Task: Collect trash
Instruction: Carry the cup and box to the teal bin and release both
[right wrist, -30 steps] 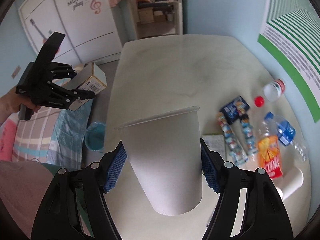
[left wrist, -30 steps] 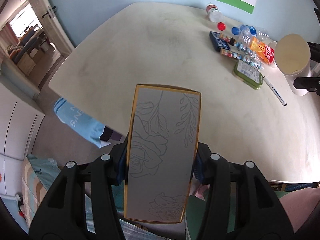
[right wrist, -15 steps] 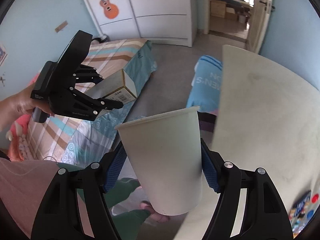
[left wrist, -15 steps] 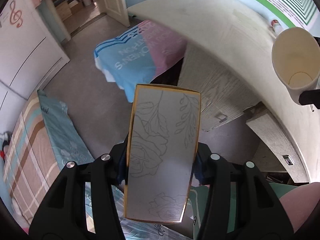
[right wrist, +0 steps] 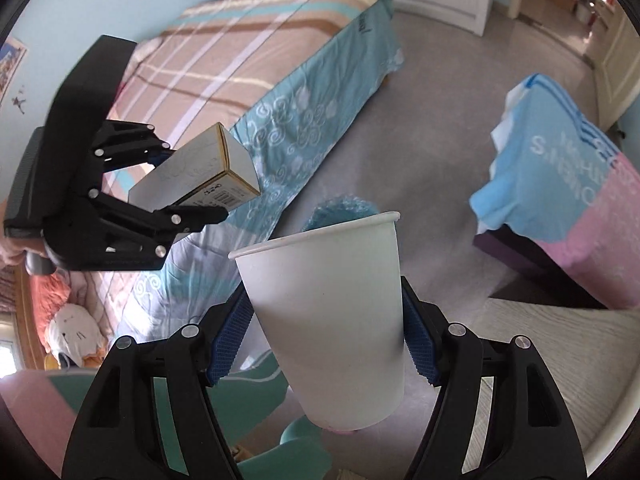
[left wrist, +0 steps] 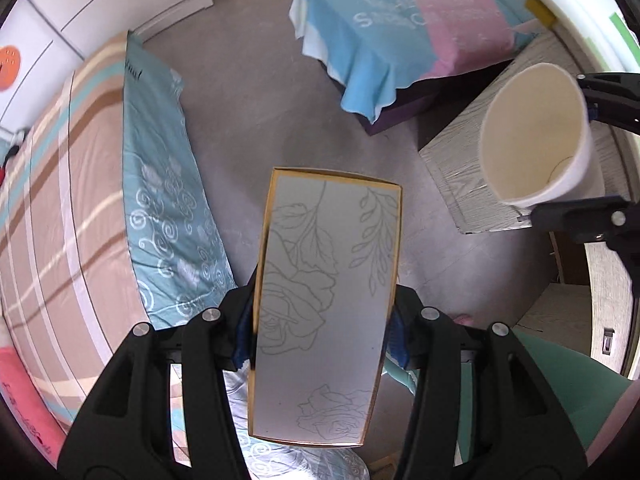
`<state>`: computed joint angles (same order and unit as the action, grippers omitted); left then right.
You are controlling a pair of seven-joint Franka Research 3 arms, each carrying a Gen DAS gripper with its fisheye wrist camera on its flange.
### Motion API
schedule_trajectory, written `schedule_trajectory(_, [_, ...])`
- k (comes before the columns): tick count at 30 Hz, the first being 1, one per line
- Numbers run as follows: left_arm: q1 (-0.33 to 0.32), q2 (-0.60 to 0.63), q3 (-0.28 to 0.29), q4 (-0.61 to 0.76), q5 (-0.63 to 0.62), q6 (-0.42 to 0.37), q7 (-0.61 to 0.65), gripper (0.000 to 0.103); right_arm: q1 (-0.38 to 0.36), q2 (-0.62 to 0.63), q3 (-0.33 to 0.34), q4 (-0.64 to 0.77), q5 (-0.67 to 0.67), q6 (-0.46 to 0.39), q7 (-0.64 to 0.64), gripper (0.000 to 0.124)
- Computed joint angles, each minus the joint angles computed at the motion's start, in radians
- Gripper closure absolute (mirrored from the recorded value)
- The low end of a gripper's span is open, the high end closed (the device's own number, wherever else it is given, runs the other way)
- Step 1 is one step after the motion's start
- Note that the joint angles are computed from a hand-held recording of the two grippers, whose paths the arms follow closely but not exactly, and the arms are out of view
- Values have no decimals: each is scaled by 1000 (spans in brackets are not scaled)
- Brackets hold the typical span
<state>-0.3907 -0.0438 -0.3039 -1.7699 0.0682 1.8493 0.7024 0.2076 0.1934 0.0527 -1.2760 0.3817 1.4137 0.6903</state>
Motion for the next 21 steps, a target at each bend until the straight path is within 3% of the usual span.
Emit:
schedule_trajectory(6, [21, -29, 21, -135, -73, 102, 10, 54, 64, 25, 25, -73, -70, 58, 41, 54])
schedule_trajectory(17, [67, 20, 47, -236, -215, 236, 9, 53, 112, 134, 22, -75, -151, 84, 228, 52])
schedule_trajectory(19, [72, 35, 48, -229, -208, 219, 10, 36, 114, 168, 23, -45, -145, 71, 253, 47])
schedule_trajectory(21, [75, 43, 45, -222, -188, 200, 1, 32, 117, 187, 24, -23, -146, 65, 269, 47])
